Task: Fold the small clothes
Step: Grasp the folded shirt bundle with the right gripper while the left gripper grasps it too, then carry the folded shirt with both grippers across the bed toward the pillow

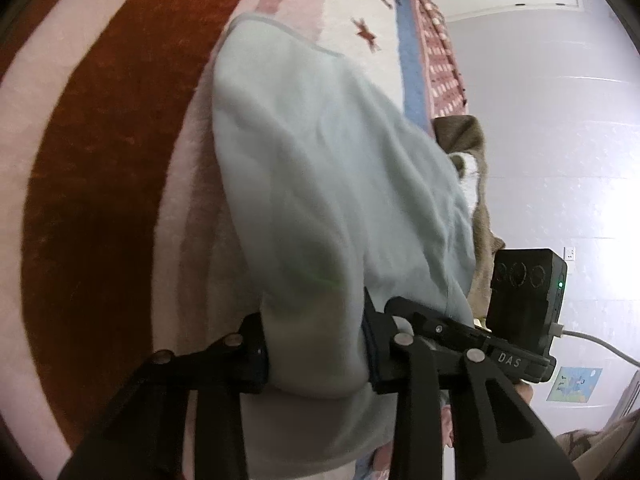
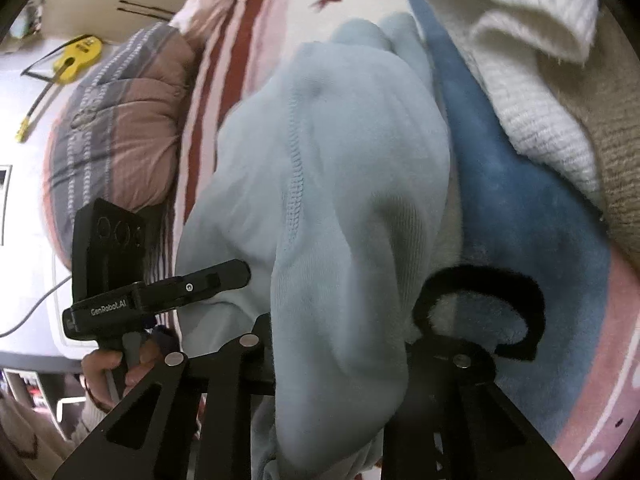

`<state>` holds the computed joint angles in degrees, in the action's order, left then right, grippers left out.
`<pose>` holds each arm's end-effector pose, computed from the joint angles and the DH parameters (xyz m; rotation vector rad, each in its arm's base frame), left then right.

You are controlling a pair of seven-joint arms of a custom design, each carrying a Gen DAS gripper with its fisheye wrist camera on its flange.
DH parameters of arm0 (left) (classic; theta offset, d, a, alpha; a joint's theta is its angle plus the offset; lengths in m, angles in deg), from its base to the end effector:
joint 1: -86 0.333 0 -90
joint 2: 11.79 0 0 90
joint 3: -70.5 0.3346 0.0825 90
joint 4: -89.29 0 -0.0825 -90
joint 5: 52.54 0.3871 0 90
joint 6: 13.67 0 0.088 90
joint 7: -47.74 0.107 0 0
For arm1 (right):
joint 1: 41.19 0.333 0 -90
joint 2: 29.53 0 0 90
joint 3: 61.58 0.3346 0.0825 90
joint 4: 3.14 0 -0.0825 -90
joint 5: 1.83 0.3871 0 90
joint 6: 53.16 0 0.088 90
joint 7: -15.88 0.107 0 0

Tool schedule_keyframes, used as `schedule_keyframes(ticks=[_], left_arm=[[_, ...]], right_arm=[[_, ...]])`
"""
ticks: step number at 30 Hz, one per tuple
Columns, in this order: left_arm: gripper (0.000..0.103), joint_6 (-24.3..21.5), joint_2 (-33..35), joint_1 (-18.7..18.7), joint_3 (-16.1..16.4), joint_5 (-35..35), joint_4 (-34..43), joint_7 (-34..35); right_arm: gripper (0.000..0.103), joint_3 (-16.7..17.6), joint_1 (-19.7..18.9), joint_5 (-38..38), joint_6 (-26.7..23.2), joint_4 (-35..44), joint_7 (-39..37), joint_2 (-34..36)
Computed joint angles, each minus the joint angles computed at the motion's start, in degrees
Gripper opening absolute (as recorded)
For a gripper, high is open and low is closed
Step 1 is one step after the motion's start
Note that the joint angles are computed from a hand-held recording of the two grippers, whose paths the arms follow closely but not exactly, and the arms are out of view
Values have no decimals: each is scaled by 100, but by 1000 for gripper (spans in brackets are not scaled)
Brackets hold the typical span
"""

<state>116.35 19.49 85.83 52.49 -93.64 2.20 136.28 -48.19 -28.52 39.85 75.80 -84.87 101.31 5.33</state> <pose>0.7046 -0.2040 0.4012 1.9532 -1.6116 0.7914 0.6854 0.3128 0.3932 -1.8099 1.6957 0.6417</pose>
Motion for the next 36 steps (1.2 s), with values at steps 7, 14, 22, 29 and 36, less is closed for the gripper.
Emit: schedule_keyframes(ticks=[7, 14, 22, 29, 36], left_arm=[[30, 63, -615, 9, 65, -13, -407, 114], [30, 125, -1461, -17, 252, -171, -1124, 307], [30, 186, -2603, -110, 627, -513, -2231, 495], [30, 153, -3569, -221, 1033, -657, -3175, 670], [30, 0, -4569, -222, 1490, -528, -4043, 852]], right_arm=[[17, 32, 71, 43, 98, -209, -136, -353], [17, 35, 215, 161, 166, -541, -243, -852], [17, 15, 492, 240, 127, -764, -244, -1266], [17, 49, 830, 225, 190, -827, -77, -1480], [17, 158, 1236, 156, 413, -741, 194, -1492]])
